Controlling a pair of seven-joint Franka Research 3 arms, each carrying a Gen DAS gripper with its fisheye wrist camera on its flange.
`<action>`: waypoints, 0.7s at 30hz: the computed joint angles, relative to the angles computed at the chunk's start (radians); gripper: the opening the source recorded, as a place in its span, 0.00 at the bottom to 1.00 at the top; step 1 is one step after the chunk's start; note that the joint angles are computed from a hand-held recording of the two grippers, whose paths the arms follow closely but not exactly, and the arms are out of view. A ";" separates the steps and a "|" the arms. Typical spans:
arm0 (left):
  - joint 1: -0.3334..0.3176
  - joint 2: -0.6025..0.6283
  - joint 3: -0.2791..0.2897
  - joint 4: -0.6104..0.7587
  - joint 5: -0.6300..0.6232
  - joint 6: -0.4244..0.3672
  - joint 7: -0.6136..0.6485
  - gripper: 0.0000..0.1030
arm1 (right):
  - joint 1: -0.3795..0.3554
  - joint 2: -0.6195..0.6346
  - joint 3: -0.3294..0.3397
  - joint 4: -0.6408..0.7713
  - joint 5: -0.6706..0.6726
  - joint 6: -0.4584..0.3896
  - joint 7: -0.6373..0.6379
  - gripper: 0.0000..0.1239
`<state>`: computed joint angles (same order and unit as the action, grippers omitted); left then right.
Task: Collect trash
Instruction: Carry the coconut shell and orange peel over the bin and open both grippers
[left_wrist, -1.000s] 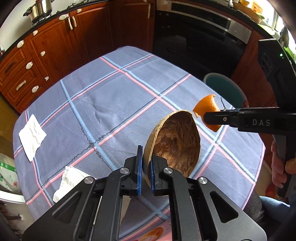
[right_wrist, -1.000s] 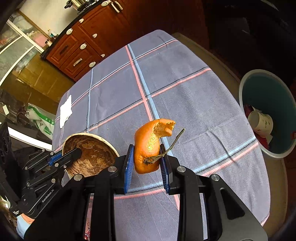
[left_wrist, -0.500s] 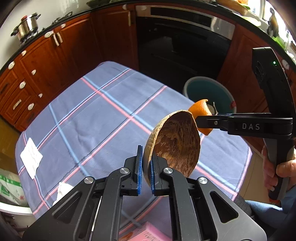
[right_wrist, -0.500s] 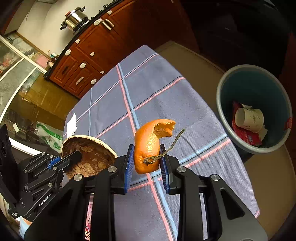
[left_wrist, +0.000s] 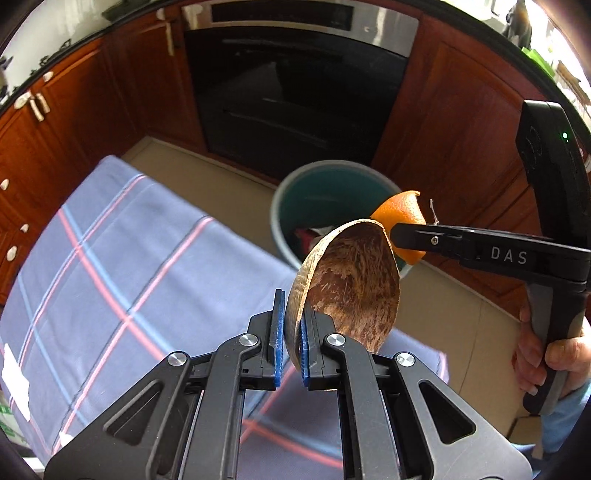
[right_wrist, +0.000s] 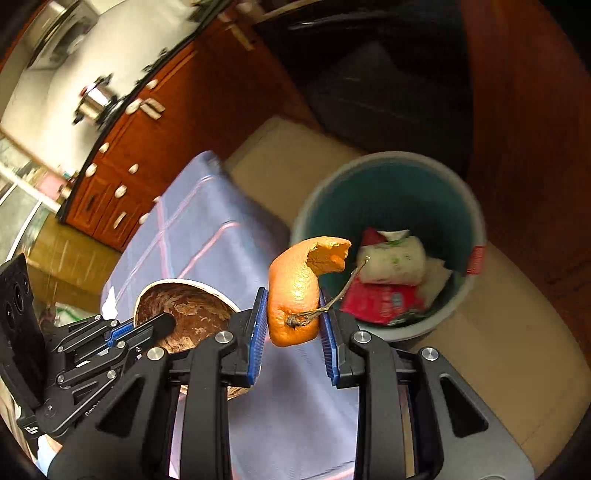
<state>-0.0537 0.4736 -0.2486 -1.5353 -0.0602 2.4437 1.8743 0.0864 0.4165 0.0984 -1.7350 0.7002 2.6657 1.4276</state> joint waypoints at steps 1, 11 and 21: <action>-0.016 0.033 0.003 0.042 0.014 -0.016 -0.012 0.07 | -0.004 0.008 -0.007 0.004 -0.002 -0.004 0.007 0.21; -0.138 0.359 0.029 0.495 0.118 -0.246 -0.078 0.07 | -0.060 0.164 -0.043 0.130 -0.062 -0.092 0.120 0.21; -0.178 0.527 0.048 0.731 0.138 -0.378 -0.060 0.08 | -0.094 0.248 -0.027 0.212 -0.095 -0.147 0.129 0.24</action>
